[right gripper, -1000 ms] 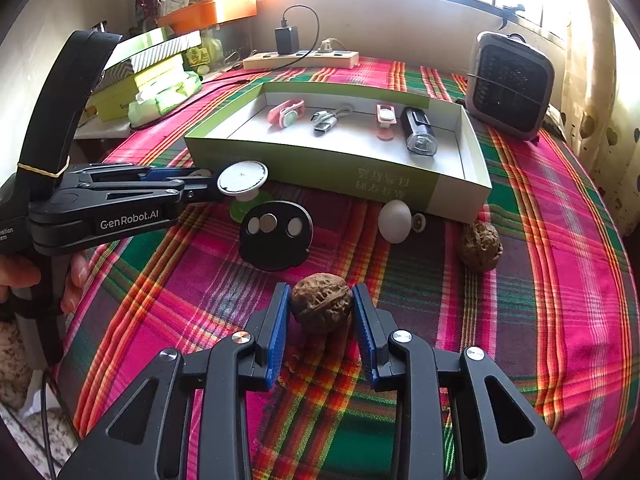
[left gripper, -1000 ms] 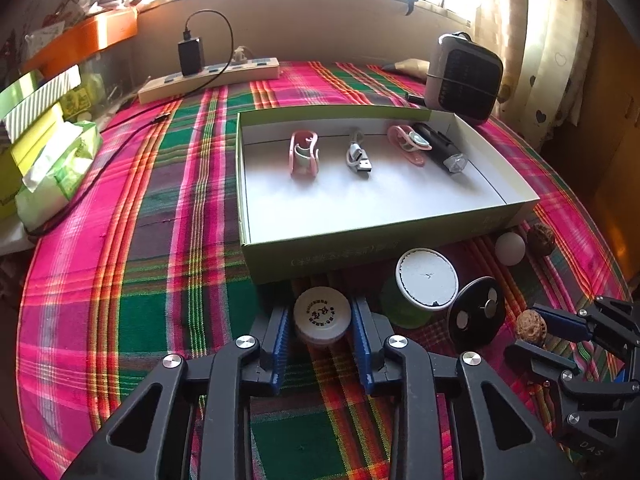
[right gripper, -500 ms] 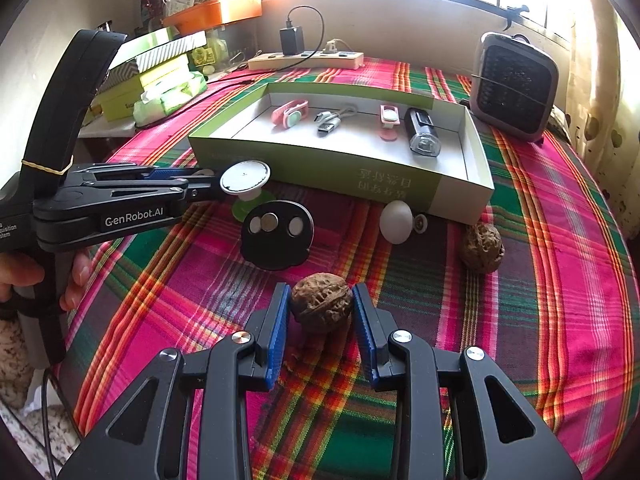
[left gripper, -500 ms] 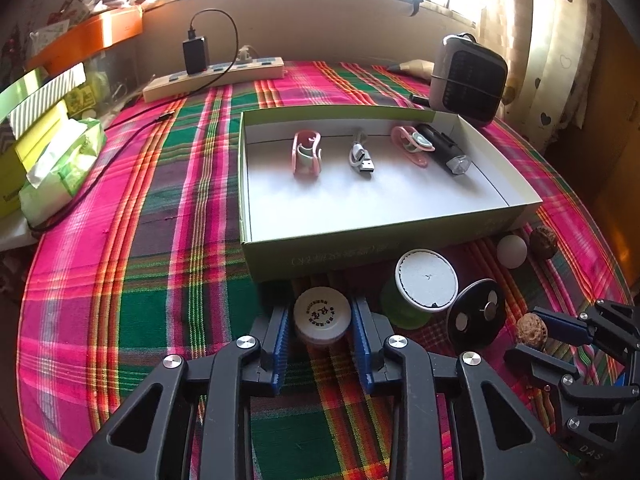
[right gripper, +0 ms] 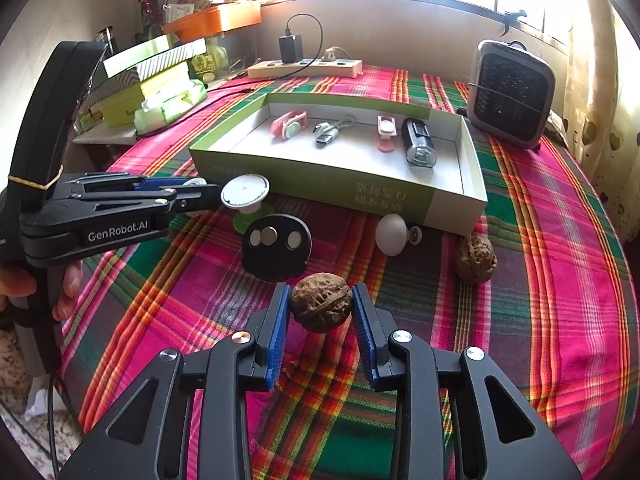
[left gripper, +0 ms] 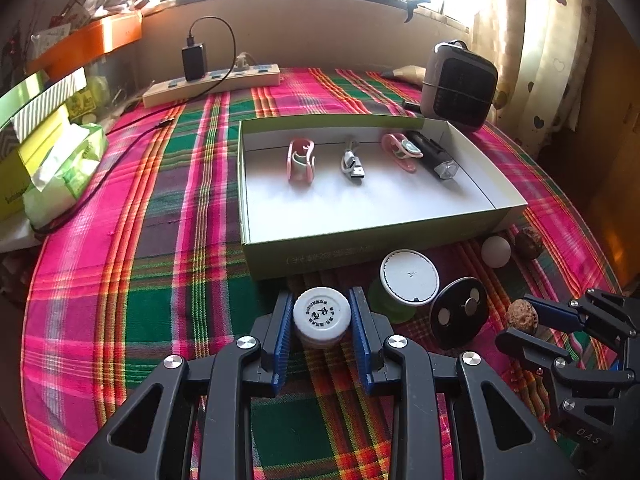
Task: Organize objects
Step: 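Close right tool on the walnut while left tool grasps the small white puck, then carry the walnut and the white puck over the white box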
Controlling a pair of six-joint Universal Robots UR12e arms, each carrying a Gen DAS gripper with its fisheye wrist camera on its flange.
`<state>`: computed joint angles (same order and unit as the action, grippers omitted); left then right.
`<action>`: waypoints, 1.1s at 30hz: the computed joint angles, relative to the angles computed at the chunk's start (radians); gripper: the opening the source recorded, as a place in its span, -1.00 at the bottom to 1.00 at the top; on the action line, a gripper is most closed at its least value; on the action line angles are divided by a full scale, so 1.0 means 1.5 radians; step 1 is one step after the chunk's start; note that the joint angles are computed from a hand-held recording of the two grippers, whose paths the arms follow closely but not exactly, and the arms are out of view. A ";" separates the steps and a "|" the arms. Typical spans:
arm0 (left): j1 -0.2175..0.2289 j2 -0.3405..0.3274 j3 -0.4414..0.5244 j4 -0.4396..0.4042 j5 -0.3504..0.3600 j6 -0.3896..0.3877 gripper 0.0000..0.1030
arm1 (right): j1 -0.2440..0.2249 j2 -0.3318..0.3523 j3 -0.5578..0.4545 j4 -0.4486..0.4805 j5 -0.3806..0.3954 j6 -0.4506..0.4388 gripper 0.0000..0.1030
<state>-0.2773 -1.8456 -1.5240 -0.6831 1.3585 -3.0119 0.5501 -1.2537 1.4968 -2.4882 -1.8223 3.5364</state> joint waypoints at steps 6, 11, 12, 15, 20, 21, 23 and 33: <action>0.002 0.004 0.002 0.004 -0.008 -0.005 -0.51 | -0.003 -0.003 0.000 -0.010 -0.001 -0.003 -0.37; 0.002 0.005 0.006 0.008 -0.010 -0.004 -0.51 | -0.006 -0.004 -0.004 -0.019 -0.001 -0.006 -0.37; 0.002 0.005 0.007 0.009 -0.012 -0.005 -0.51 | -0.006 -0.004 -0.005 -0.022 -0.003 -0.008 -0.37; 0.002 0.004 0.011 0.011 -0.012 -0.004 -0.51 | -0.008 -0.003 -0.009 -0.029 -0.002 -0.013 -0.37; 0.002 -0.001 0.023 0.015 -0.015 -0.004 -0.51 | -0.012 0.001 -0.017 -0.032 -0.005 -0.026 -0.37; 0.002 -0.002 0.025 0.013 -0.015 -0.004 -0.51 | -0.014 0.001 -0.019 -0.033 -0.001 -0.025 -0.37; 0.001 -0.005 0.030 0.012 -0.015 -0.003 -0.51 | -0.017 0.003 -0.022 -0.034 0.002 -0.025 -0.37; 0.000 -0.027 0.064 0.004 -0.015 -0.005 -0.51 | -0.030 0.020 -0.057 -0.030 -0.010 -0.042 -0.37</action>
<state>-0.2767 -1.8866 -1.4279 -0.6766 1.3356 -3.0195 0.5052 -1.2230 1.4117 -2.5329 -1.8370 3.4730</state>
